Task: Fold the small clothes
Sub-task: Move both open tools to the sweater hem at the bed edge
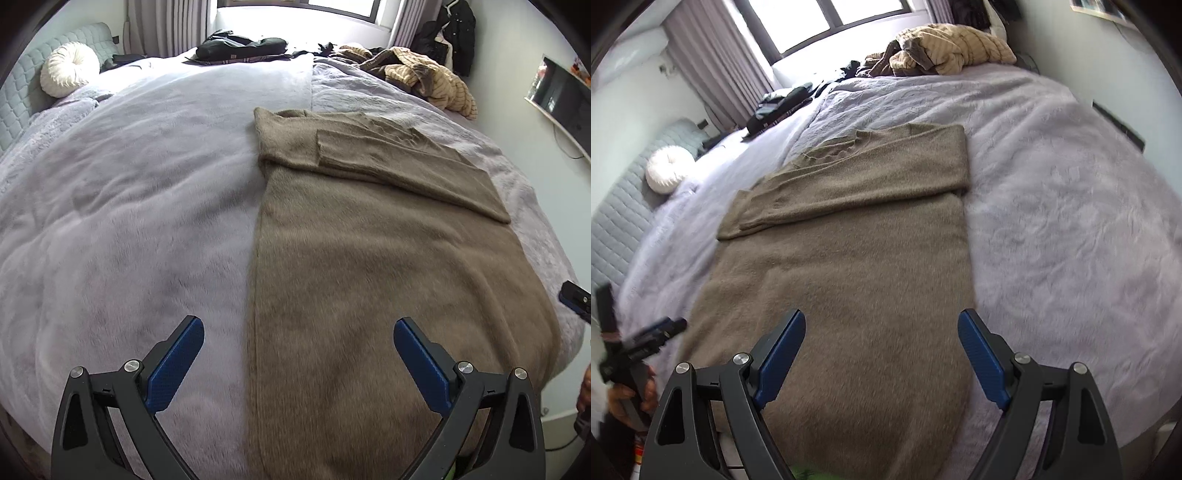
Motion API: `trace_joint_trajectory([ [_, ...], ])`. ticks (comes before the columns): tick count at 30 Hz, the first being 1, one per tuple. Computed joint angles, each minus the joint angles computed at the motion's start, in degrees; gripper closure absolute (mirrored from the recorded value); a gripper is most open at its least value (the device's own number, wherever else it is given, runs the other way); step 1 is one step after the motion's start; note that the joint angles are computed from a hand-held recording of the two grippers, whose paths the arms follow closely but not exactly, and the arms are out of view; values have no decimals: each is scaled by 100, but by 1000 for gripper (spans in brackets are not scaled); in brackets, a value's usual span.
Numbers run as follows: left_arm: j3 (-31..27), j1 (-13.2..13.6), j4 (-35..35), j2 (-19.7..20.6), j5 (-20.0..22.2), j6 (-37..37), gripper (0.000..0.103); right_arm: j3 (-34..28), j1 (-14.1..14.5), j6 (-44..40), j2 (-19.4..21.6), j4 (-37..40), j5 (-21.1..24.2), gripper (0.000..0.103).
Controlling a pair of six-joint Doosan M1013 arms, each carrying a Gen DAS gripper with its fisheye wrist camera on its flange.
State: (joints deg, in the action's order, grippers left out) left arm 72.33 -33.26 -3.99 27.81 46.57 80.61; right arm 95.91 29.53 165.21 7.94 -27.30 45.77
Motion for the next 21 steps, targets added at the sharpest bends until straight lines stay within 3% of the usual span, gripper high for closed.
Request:
trace_joint_trajectory([
  [4, 228, 76, -513, -131, -133, 493, 0, 526, -101, 335, -307, 334, -966, 16],
  [7, 383, 123, -884, -213, -158, 877, 0, 834, -87, 568, -474, 319, -1443, 16],
  [16, 866, 227, -1564, -451, -98, 1509, 0, 1582, 133, 1807, -873, -377, -2375, 16],
  [21, 1024, 244, -1867, -561, -34, 1812, 0, 1740, 206, 1247, -900, 313, -2621, 16],
])
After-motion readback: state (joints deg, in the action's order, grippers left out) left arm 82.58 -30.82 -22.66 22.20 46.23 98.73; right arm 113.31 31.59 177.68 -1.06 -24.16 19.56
